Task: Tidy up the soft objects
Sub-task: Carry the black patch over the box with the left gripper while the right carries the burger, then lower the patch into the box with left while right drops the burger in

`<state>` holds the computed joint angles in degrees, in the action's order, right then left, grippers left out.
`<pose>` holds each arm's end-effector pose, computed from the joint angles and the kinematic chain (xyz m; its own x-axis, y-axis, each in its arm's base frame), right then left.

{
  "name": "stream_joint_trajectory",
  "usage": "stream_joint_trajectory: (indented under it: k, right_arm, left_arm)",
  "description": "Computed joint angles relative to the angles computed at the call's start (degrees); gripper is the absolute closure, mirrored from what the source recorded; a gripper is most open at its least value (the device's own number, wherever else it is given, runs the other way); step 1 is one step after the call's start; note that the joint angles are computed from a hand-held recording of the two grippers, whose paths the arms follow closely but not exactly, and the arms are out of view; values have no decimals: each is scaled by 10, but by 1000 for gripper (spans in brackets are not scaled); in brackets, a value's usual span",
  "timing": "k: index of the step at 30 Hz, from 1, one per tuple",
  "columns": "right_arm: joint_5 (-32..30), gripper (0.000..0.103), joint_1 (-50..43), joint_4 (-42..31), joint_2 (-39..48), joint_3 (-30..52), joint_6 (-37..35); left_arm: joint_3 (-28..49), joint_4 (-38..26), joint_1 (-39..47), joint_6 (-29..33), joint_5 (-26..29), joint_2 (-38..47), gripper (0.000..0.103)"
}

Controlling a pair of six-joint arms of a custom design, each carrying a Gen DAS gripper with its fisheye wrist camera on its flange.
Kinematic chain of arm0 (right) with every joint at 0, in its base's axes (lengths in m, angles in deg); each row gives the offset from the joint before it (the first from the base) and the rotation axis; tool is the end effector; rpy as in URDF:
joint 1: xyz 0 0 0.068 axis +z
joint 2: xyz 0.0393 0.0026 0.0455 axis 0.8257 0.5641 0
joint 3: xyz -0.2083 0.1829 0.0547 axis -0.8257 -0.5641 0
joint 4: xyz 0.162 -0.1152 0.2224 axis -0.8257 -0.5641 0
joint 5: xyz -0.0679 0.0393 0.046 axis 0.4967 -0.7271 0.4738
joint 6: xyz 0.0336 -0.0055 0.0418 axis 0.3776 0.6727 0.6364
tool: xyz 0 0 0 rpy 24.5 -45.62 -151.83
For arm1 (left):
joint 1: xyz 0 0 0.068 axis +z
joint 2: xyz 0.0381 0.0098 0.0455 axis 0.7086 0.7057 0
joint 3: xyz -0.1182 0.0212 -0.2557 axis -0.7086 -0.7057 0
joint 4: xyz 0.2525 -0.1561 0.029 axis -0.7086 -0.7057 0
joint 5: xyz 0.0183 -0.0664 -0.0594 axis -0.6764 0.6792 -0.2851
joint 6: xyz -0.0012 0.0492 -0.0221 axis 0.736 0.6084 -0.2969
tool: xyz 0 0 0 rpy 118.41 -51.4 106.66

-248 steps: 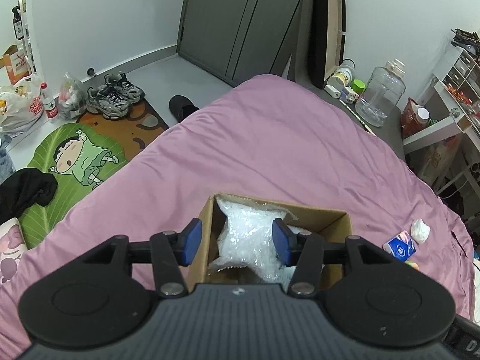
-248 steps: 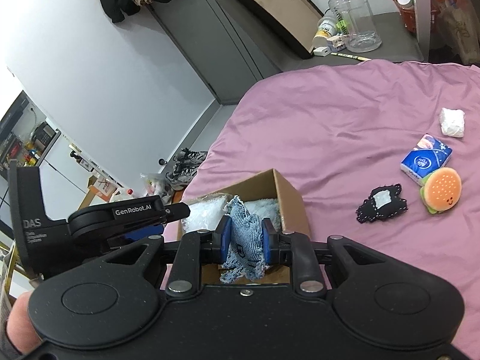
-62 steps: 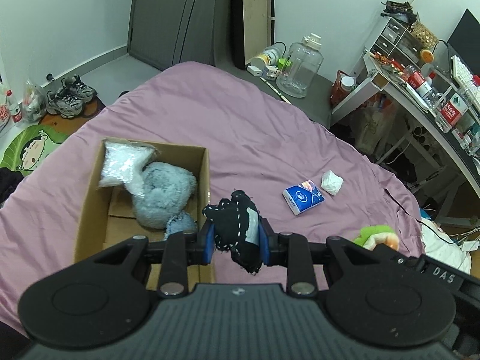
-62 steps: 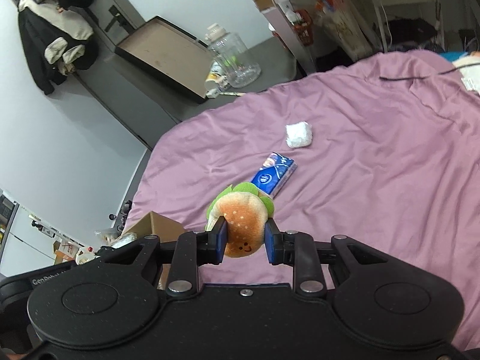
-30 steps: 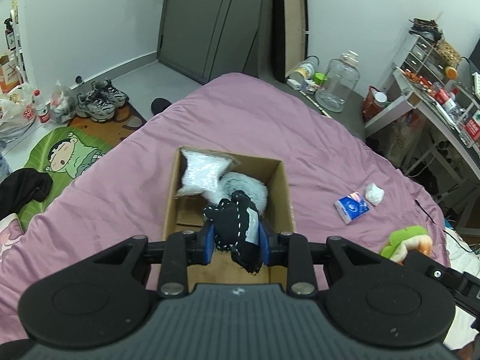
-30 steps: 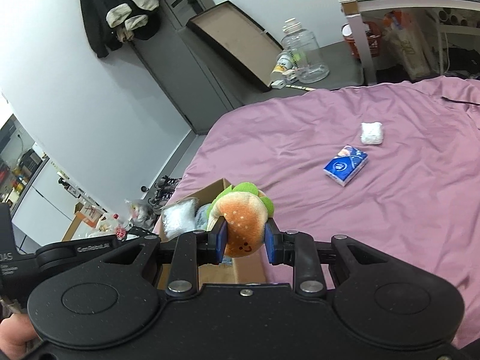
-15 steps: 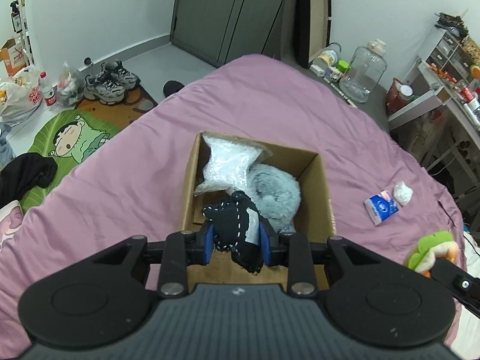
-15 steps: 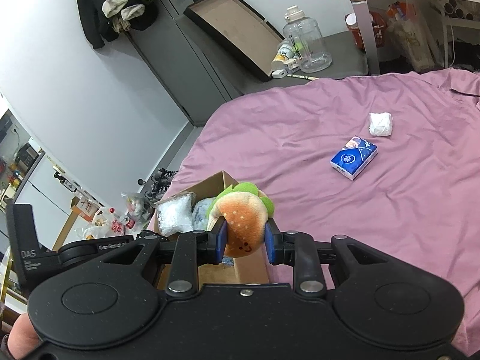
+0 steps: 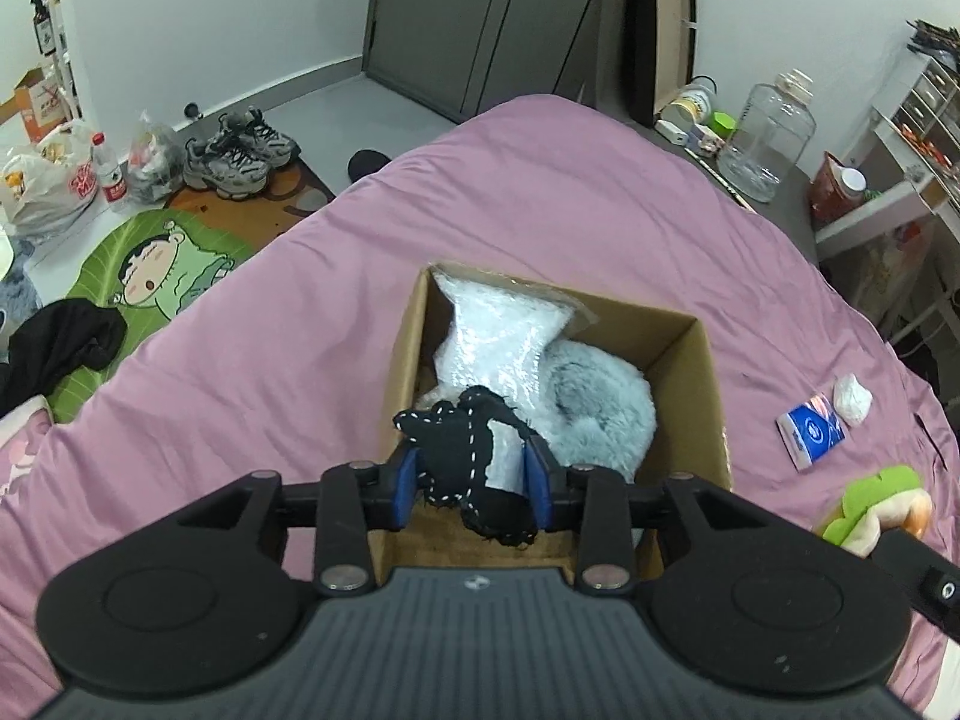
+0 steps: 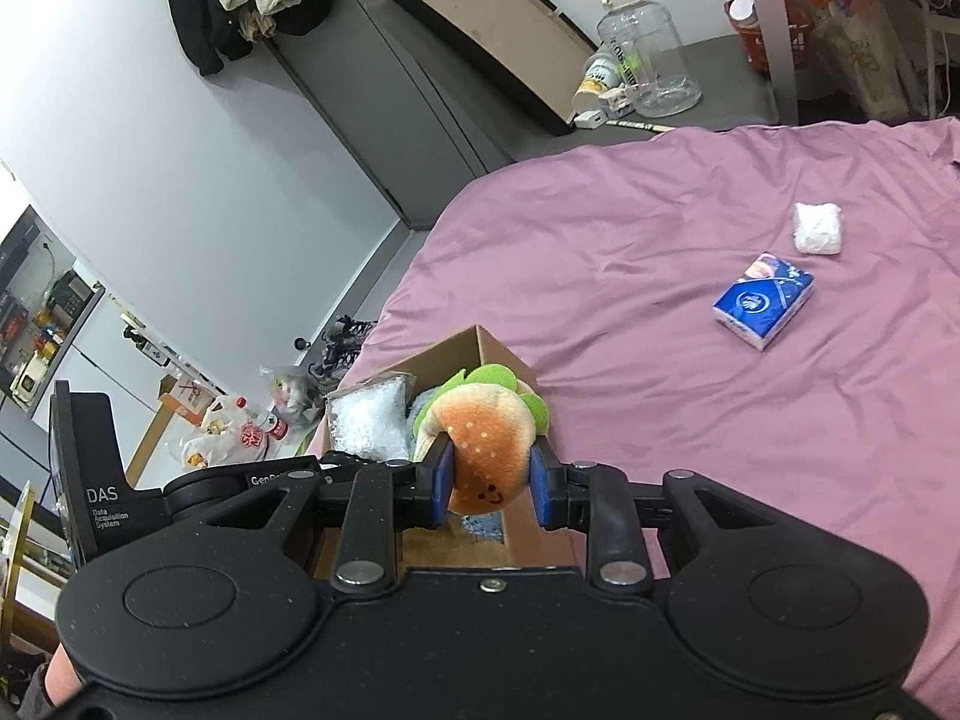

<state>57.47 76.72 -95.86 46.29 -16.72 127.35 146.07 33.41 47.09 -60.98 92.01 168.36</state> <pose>0.2264 0.0781 0.2095 -0.5087 0.6372 -0.5790 0.3775 0.7695 0.5152 0.3931 0.0013 0.2059 -0.8429 0.1554 -0.5151 0.2980 0.9319 -0.2065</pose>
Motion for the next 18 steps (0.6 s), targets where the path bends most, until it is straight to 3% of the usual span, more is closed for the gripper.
stream_joint_trajectory:
  k: [18]
  right_arm:
    - [-59,76,-2,95,152,54,-15]
  left_arm:
    - [18,-42,11,14,19,7,62]
